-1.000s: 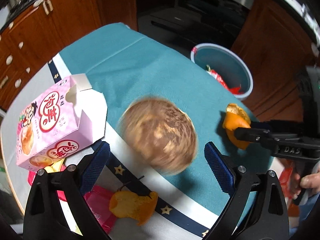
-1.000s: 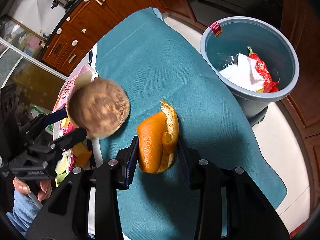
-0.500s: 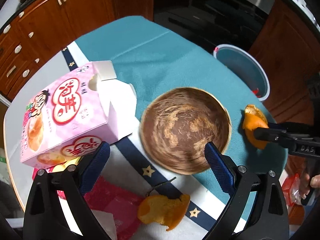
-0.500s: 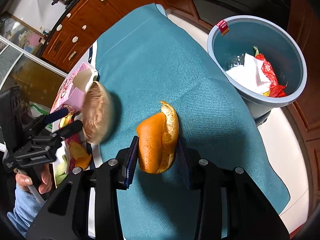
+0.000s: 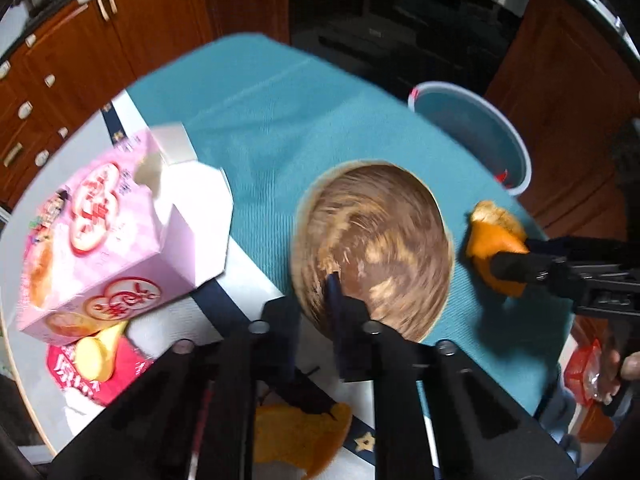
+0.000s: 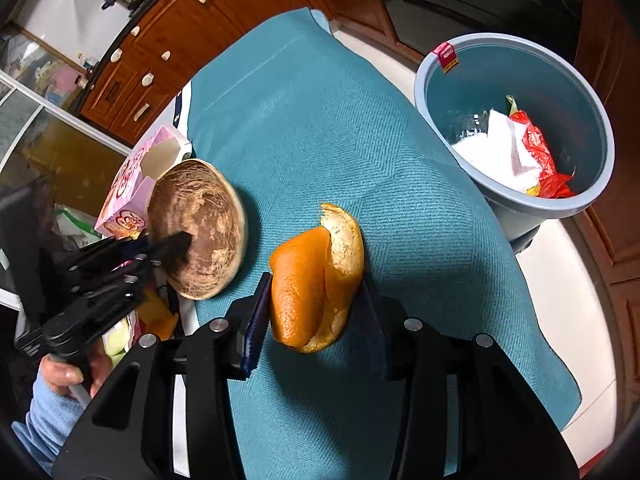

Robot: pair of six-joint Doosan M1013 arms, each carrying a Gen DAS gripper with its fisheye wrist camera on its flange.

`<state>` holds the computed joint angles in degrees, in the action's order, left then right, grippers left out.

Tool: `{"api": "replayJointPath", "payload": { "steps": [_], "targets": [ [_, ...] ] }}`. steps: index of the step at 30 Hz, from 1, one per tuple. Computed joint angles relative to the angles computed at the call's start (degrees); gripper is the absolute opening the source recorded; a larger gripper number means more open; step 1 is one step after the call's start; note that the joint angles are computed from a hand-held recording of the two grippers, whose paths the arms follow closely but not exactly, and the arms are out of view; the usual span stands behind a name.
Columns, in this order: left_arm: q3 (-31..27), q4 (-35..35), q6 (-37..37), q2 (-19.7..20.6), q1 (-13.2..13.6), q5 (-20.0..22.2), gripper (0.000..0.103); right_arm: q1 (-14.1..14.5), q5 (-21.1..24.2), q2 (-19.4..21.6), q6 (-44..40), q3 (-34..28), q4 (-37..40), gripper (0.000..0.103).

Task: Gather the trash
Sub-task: 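Carry shell and peel over the bin and open both tools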

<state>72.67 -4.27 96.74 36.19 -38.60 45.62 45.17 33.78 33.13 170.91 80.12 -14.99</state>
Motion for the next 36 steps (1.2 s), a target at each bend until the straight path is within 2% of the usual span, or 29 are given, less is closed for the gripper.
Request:
{"api": "replayJointPath", "payload": {
  "steps": [3,7,10,15,21,27,36],
  "targets": [
    [1.3,3.6,-2.7,-1.8,-1.0,-2.4,0.005,0.2,-0.2,-0.5,1.4,0.4,-1.4,0.034],
    [0.5,5.0,-2.8,-2.3,-1.8,-2.1,0.005,0.4,-1.8,-2.1,5.0,2.1,-5.0,0.034],
    [-0.1,5.6,-2.6,-2.5,-2.3,-1.8,0.005,0.5,-3.0,-3.8,9.5,4.3,-9.0,0.034],
    [-4.3,7.2,-2.4,-0.7,-4.1,-0.6,0.005,-0.2,-3.2,-7.3,20.8,9.1,-18.2,0.034],
    [-14.8,4.1,-0.7,5.0,-6.5,3.1,0.006,-2.3,-1.4,-11.6,32.0,14.9,-26.4,0.034],
    [-24.7,3.5,0.2,11.4,-9.1,8.4,0.006,-4.9,-0.8,-13.0,32.8,17.9,-25.5,0.034],
    [-36.4,3.9,0.4,19.6,-11.0,16.6,0.007,-8.2,-4.9,-12.0,27.3,19.4,-18.5,0.036]
  ]
}}
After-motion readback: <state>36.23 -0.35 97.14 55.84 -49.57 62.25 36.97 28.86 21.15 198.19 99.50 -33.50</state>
